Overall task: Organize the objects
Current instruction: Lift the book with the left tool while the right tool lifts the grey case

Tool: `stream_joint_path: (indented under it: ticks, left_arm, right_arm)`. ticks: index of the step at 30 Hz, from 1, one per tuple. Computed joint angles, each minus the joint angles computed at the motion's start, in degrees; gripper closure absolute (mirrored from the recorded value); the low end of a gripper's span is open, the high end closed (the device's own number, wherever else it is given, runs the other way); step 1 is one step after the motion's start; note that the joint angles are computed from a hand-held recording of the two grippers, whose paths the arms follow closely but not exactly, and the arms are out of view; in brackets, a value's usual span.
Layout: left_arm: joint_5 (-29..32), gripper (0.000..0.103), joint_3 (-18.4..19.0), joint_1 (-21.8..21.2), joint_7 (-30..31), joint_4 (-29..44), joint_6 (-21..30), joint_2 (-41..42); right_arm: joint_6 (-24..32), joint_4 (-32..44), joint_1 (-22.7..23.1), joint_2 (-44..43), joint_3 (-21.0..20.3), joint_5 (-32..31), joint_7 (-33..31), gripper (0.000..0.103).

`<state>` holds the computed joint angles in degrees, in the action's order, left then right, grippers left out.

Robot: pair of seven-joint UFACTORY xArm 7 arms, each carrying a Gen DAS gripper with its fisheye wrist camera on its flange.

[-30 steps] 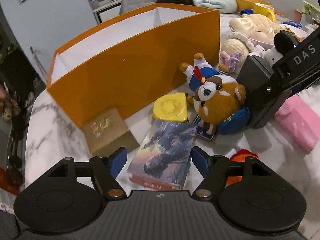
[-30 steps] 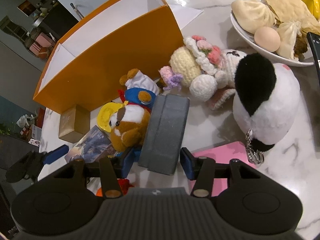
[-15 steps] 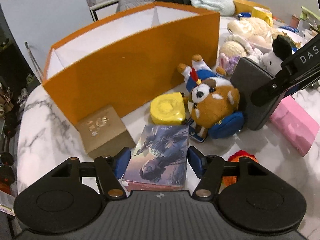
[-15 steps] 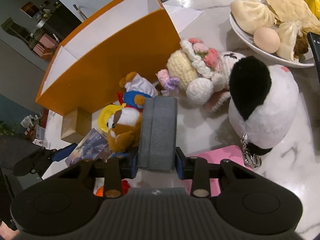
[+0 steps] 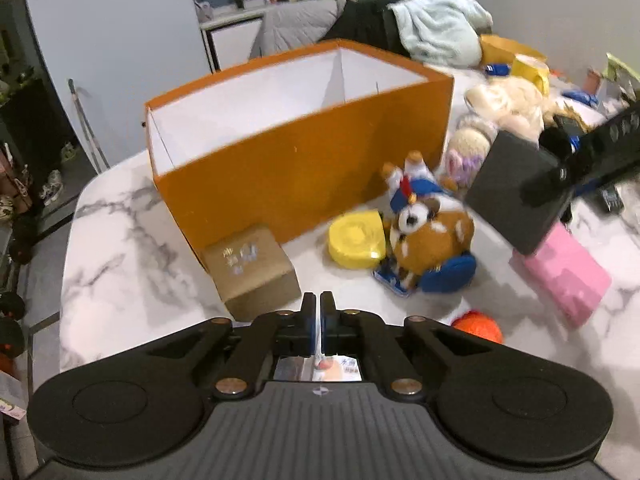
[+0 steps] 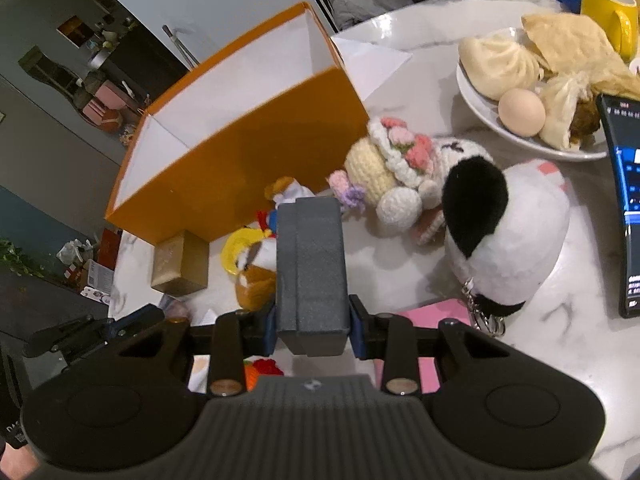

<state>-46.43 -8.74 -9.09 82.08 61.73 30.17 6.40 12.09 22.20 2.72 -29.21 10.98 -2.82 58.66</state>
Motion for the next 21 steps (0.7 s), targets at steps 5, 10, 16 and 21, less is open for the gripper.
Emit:
stream_joint_path:
  ticks: [5,10,16,21]
  left_arm:
    - [-1.17,0.047,-0.54,0.28,5.43,-1.41,-6.3,0.85]
    - [1.07,0.037,0.9,3.09,3.53,3.27,-0.71,3.04]
    - [6.44,0.037,0.55,4.8,3.91,5.2,1.16,6.28]
    - [10.44,0.029,-0.02,4.84,2.43,4.49,0.27,6.94]
  right_arm:
    - [-0.14,-0.46,1.03,-1.09,-0.17,0.48,-0.07,0.067]
    - [-0.46,-1.18,1.89,-2.1,-0.95,0.8,-1.57,0.067]
    - [-2.18,-1.58,3.96,-0.61,-3.57,4.11,-3.23,0.067]
    - [-2.29,-1.56,4.36,-0.6,-3.34,4.98,-4.27,0.067]
